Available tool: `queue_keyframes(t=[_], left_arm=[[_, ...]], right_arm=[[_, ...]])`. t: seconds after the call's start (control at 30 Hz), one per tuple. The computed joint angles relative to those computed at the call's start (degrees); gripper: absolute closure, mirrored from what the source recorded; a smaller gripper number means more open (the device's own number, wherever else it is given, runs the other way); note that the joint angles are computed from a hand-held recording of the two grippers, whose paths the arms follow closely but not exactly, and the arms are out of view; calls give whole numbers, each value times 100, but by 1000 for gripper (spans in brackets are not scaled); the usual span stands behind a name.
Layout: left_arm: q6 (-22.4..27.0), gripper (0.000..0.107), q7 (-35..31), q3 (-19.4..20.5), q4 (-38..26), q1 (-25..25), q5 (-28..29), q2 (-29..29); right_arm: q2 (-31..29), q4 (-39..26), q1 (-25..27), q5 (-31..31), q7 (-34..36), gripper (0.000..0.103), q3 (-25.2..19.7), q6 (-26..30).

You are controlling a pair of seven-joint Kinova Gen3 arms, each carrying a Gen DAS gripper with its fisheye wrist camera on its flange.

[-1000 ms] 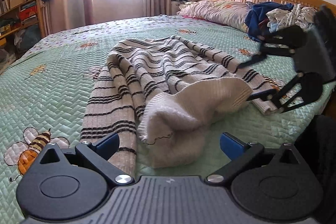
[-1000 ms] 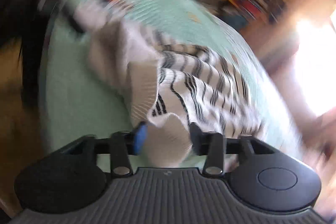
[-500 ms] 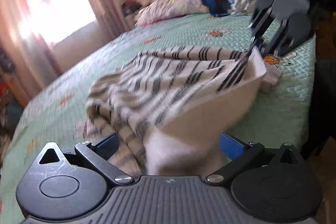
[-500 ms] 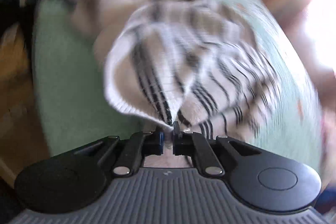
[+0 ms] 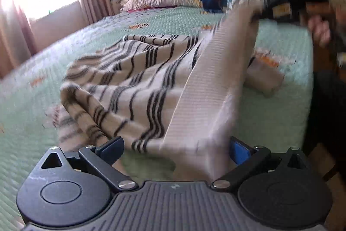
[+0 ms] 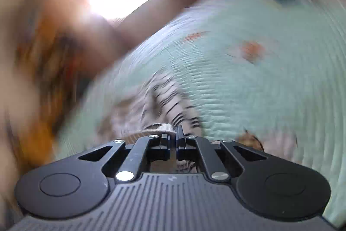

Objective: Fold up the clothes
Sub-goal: 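Grasp the sweater hem with the left gripper and fold it over the body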

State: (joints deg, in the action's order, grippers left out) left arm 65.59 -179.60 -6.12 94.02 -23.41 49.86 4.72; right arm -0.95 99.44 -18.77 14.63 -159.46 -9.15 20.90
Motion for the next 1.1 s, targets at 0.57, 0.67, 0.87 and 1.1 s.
queue_keyframes(t=[0.57,0.67,0.87,1.1], left_arm=[[1262,7,589,254,-1273,74,-368,993],[1746,6,1057,583,-2069,67,-1066,1476],[2973,17,1649,1036,-2994,-201,-1190,2090],[3472,30,1284,1027,-1929,-508,-680,1647]], right_arm=[[-158,1029,2250,2054,-1839,91,-2635,-273],[-82,1172,1780,2753,-2512,89,-2157,-483],[144,1252,1068,3947,-3811,85,-1464,-587],[210,1354,763,5058,-4864,75,-1241,-659]])
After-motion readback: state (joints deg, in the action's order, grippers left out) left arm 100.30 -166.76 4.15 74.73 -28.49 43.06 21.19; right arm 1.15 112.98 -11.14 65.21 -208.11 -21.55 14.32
